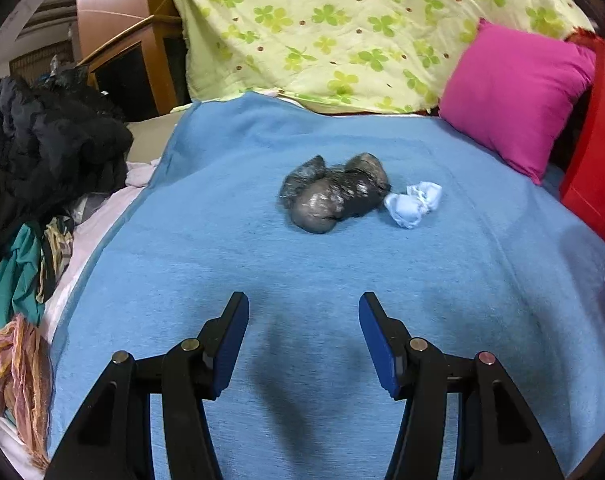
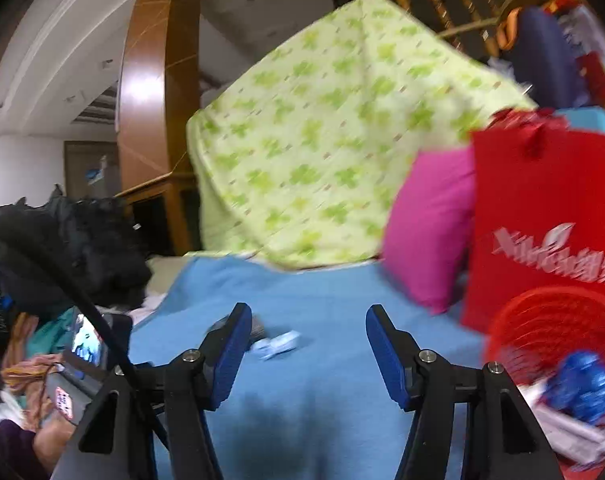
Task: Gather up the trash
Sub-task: 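Move both open grippers back over the black bags and blue mask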
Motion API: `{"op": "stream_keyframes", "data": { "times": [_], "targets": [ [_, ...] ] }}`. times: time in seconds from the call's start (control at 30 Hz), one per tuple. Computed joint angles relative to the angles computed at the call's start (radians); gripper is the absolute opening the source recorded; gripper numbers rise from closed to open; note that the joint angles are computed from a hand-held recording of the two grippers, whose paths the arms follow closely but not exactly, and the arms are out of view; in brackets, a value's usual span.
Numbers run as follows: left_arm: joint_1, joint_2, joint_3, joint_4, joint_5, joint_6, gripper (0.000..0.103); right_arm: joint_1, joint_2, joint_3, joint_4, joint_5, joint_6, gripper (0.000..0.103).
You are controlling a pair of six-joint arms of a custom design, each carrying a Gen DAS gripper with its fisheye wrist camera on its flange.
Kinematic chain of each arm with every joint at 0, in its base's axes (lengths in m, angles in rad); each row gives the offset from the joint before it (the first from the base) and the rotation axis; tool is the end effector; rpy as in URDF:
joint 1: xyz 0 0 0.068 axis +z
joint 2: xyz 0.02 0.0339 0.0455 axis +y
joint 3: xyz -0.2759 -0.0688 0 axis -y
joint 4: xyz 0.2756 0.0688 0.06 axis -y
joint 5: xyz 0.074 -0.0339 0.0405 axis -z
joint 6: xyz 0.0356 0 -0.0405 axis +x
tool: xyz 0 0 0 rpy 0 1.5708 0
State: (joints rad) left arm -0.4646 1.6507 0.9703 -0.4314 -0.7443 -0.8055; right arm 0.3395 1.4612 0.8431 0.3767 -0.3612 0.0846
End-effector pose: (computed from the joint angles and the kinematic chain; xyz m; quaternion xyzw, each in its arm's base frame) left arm 0.3133 -0.1301 0.1720 -0.2354 0.8799 0.1593 0.3806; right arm 0.3290 0.1295 0.2513 -0.2083 0.7539 0.2659 0.5634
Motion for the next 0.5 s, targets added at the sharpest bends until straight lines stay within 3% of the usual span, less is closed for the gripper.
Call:
{"op": "stream_keyframes", "data": {
  "times": [0.2,0.5],
  "targets": [
    [0.036,-0.055,-0.056,0.034,0.022,0.006,0.058,0.11,0.117,0.104,-0.1,0.056,0.006,0.063],
    [0.098,-0.105,-0.102,0.088,0.051,0.028,0.058,0.145,0.241,0.229,-0.22,0.062,0.049,0.063]
  ]
}}
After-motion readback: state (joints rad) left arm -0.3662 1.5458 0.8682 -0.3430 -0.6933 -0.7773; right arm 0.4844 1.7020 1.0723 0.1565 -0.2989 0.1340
